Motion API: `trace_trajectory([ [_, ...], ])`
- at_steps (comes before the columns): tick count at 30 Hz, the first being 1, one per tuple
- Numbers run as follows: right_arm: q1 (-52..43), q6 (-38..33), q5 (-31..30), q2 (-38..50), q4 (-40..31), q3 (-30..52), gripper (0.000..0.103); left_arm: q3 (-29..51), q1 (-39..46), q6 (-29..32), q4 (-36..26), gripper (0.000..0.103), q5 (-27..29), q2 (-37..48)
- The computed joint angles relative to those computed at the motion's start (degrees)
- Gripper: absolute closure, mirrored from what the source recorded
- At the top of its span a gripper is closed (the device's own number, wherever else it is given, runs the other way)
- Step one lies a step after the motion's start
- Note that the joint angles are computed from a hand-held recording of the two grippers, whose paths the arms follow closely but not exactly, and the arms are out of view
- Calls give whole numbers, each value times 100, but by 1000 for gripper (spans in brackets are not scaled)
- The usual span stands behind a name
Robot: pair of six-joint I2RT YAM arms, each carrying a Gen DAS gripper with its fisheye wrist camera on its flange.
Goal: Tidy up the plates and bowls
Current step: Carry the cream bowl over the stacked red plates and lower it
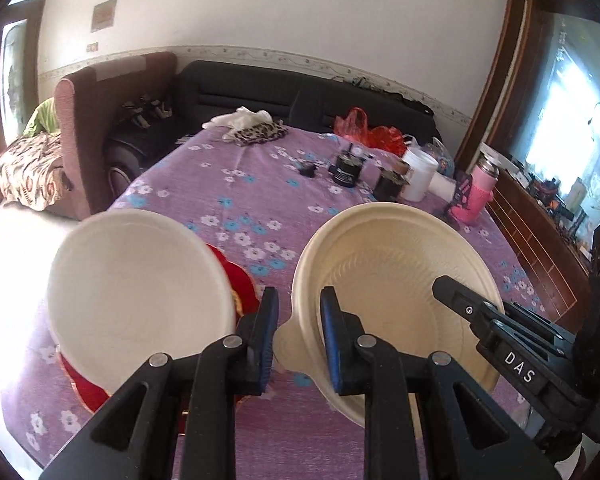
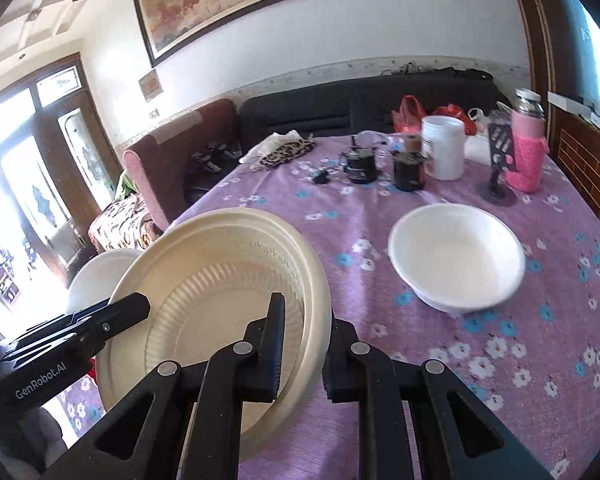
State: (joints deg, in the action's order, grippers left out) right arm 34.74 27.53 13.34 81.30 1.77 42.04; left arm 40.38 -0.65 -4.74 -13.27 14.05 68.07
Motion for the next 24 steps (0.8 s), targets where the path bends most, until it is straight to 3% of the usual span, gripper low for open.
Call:
trace_trajectory([
  [7, 804, -176, -46, 1698, -190, 2047, 86, 318, 1970, 509, -180, 82, 624, -33],
  [14, 1296, -312, -43, 3381, -946, 4090, 85, 763, 2973, 643, 25, 82, 910, 1025],
  [18, 1290, -254, -92, 3831, -1159, 4541, 85, 827, 3002, 695, 135, 82, 937, 1431],
  [24, 1185, -192, -36, 3830, -1171, 4418, 85, 702, 2843, 730, 294, 82, 908, 1515],
])
